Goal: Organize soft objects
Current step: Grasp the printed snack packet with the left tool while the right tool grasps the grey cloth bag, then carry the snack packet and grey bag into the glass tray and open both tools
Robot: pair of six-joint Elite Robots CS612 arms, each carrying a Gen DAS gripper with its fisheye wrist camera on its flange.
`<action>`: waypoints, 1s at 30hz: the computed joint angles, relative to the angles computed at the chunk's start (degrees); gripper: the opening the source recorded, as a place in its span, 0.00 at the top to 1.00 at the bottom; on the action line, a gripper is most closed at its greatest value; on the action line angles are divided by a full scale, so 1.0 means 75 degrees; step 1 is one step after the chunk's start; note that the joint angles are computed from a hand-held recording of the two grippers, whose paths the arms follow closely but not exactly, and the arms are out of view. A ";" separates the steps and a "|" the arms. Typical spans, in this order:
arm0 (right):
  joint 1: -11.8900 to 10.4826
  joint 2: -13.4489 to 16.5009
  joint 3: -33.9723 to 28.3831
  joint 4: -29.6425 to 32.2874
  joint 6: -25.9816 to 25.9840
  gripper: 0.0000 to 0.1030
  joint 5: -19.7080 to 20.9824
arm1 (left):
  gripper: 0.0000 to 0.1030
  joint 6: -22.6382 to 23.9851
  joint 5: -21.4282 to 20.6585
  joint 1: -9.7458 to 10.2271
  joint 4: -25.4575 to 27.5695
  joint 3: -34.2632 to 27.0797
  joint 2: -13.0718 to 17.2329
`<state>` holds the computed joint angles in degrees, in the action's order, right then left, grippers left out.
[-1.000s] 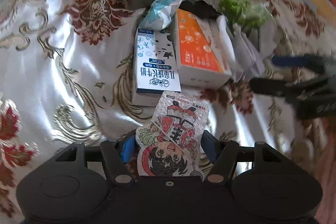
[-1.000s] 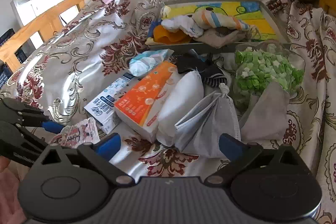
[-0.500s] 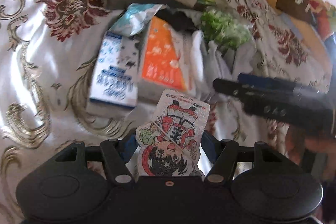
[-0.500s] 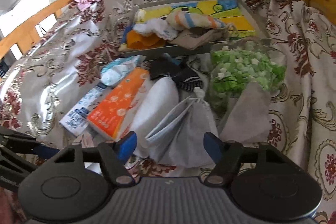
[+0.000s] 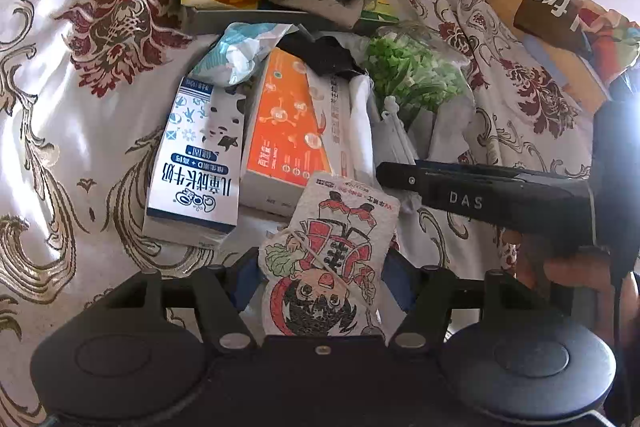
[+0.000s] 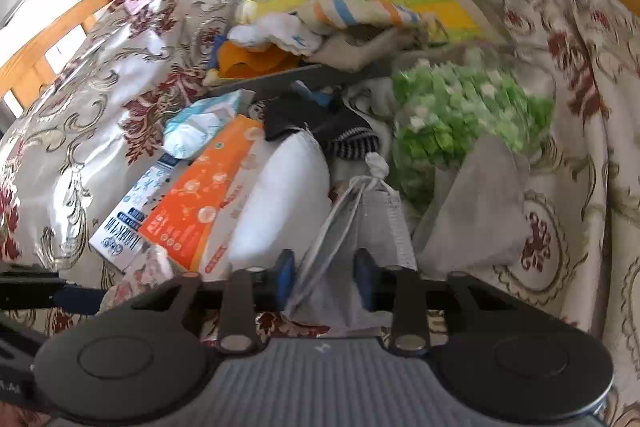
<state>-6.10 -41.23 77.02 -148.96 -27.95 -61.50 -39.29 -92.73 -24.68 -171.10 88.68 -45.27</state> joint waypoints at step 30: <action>-0.0487 -0.0123 0.0683 -0.4484 0.1843 0.93 0.2412 | 0.35 -0.0592 0.1107 0.0025 -0.1573 -0.0011 -0.0123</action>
